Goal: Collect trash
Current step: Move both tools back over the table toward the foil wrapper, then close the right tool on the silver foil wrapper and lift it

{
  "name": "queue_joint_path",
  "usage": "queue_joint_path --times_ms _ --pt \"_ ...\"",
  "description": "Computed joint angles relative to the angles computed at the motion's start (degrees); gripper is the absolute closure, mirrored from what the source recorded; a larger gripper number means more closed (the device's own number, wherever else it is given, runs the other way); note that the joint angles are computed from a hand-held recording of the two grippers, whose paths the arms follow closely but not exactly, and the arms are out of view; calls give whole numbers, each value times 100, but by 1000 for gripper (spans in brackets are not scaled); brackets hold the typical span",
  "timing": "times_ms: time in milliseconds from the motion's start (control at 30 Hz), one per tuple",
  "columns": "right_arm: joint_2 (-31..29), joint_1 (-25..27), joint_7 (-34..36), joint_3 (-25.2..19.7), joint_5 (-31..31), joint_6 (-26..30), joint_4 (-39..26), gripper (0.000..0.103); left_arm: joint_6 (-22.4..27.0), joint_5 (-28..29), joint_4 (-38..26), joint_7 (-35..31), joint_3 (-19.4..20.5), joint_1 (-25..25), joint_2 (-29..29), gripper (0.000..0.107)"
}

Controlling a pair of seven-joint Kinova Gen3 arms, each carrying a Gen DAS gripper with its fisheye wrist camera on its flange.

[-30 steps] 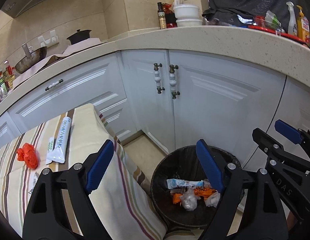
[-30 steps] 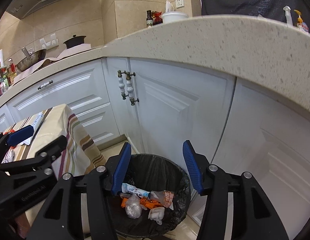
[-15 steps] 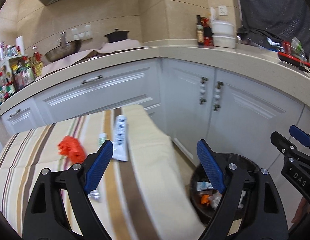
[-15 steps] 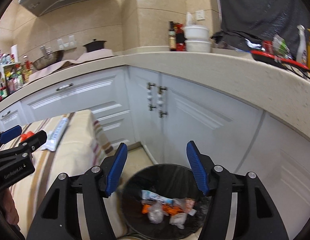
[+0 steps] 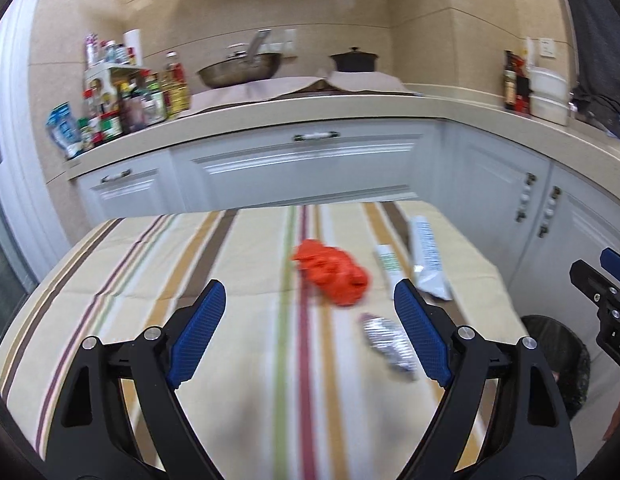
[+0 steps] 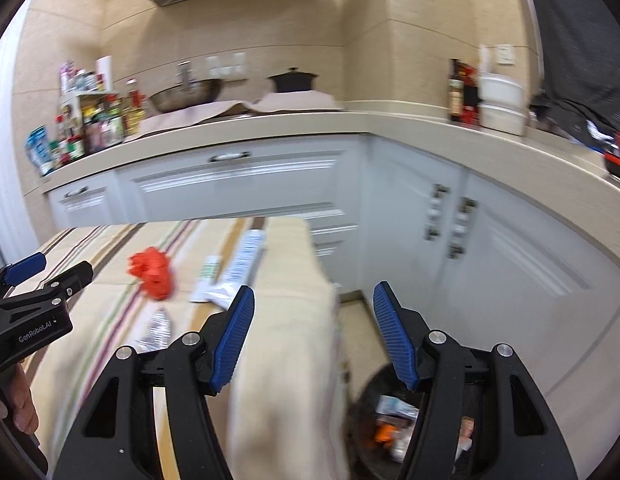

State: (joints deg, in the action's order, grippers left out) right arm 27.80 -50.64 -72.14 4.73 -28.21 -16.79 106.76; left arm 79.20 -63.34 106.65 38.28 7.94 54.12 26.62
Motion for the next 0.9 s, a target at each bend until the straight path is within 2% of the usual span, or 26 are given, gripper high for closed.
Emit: queue_joint_path --times_ms 167,300,667,900 --pt "214 -201 35 -60 173 354 -393 42 181 360 523 422 54 -21 -270 23" --pt "387 -478 -82 90 372 685 -694 42 212 590 878 750 170 -102 -433 23" --pt "881 -815 -795 398 1080 2042 -1684 42 -151 850 1580 1327 366 -432 -758 23" --pt "1189 -679 -1272 291 1543 2989 -2364 43 -463 776 1740 1416 397 -582 -820 23"
